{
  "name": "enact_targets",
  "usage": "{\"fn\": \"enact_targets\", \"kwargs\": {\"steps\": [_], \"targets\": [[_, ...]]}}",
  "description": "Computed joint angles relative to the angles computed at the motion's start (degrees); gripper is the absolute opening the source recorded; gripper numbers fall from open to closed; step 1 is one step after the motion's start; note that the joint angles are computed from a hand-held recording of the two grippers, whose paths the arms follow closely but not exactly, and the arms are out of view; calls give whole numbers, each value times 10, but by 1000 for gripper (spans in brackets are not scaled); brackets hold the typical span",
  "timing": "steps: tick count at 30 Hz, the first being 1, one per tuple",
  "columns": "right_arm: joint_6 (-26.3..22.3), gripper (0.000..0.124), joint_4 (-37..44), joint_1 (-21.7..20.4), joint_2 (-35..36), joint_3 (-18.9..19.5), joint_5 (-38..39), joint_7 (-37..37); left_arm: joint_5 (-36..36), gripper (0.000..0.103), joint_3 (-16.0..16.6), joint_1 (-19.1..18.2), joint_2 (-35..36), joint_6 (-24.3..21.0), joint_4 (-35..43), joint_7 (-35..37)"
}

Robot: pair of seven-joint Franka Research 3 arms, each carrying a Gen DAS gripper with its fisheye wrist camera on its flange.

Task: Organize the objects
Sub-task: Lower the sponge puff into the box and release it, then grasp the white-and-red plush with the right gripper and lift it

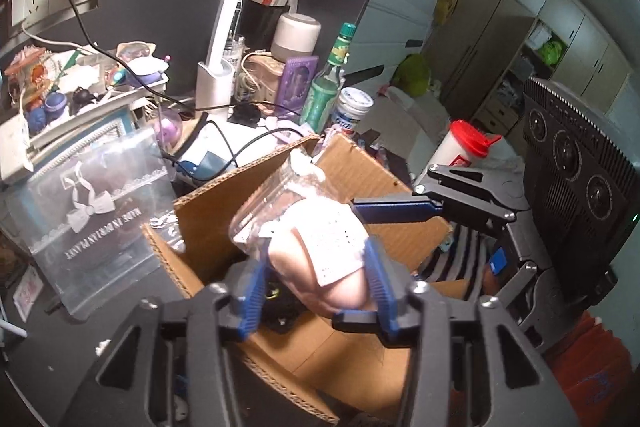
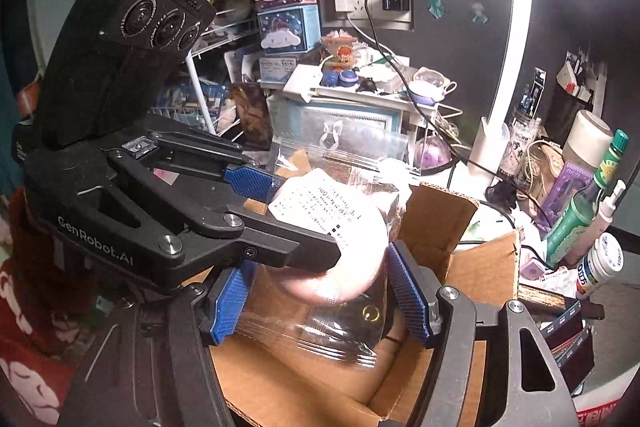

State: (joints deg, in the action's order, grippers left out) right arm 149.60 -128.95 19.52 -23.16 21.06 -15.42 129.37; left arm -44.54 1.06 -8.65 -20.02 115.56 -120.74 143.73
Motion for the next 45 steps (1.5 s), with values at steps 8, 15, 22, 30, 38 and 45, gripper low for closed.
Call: {"fn": "enact_targets", "kwargs": {"steps": [8, 15, 22, 30, 38, 45], "targets": [[-63, 89, 31, 3, 6, -11, -3, -17, -9, 82, 26, 15, -23, 25, -7, 11], [-34, 100, 42, -16, 10, 22, -63, 36, -32, 84, 56, 34, -55, 54, -33, 31], [-11, 101, 107, 3, 83, 55, -151, 93, -36, 85, 96, 55, -108, 109, -104, 68], [6, 100, 200, 59, 221, 69, -285, 183, -52, 85, 152, 87, -144, 163, -178, 115], [-26, 72, 284, 134, 363, 7, -281, 260, -66, 87, 185, 110, -132, 200, -225, 159], [-172, 70, 341, 199, 418, -72, -295, 302, -88, 87, 185, 127, -110, 187, -233, 179]]}}
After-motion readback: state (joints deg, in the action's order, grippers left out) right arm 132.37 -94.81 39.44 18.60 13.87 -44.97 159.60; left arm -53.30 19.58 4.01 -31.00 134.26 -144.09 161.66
